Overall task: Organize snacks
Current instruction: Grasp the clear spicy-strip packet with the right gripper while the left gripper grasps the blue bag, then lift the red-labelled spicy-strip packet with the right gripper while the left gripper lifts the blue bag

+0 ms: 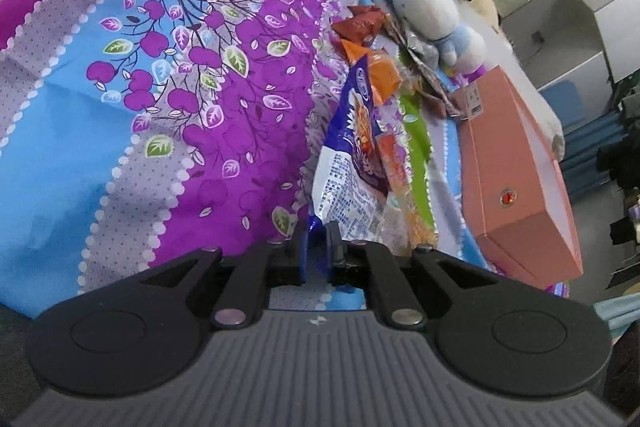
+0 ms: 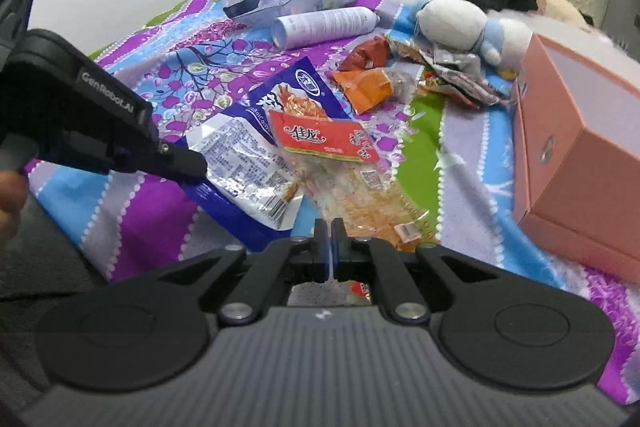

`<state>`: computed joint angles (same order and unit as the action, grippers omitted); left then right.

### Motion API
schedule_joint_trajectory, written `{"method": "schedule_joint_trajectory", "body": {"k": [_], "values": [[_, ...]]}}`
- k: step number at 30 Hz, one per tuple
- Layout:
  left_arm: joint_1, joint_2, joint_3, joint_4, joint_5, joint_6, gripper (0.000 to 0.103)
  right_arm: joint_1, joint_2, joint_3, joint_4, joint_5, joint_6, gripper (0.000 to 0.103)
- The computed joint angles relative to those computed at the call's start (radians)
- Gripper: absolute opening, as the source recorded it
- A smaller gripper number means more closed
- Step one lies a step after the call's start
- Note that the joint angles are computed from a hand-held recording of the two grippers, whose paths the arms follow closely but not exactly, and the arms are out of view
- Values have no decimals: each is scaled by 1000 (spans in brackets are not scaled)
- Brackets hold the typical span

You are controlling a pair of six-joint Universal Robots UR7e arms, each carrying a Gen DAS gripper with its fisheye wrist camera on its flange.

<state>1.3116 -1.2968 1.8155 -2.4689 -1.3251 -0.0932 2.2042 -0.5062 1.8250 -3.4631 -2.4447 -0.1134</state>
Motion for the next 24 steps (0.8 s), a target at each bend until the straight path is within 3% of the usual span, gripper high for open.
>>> {"method": "schedule_joint_trajectory", "body": {"k": [2,3,4,6,8,13,17,24], "values": [[-5,5,-8,12,27,-12,40,-6,-6,9,-6,19,12,6],[-6,6,-10,15,37,-20,63,-9,-9,13,-9,28,17,6],[-8,6,-10,10,44,-23,76,-13,-12,17,-12,38,21,8],[-13,4,-7,6,61,-26,85,-20,-19,27,-21,52,30,20],[-19,8,-15,16,78,-20,88,-28,-24,42,-56,74,33,56],[-41,21,-24,23,135,30,93,-56,-30,63,-142,128,-9,86],[-62,31,-17,7,166,87,93,-78,-36,47,-77,110,-39,89],[-70,64,-42,30,162,159,94,-132,-53,30,21,161,-106,89]]}}
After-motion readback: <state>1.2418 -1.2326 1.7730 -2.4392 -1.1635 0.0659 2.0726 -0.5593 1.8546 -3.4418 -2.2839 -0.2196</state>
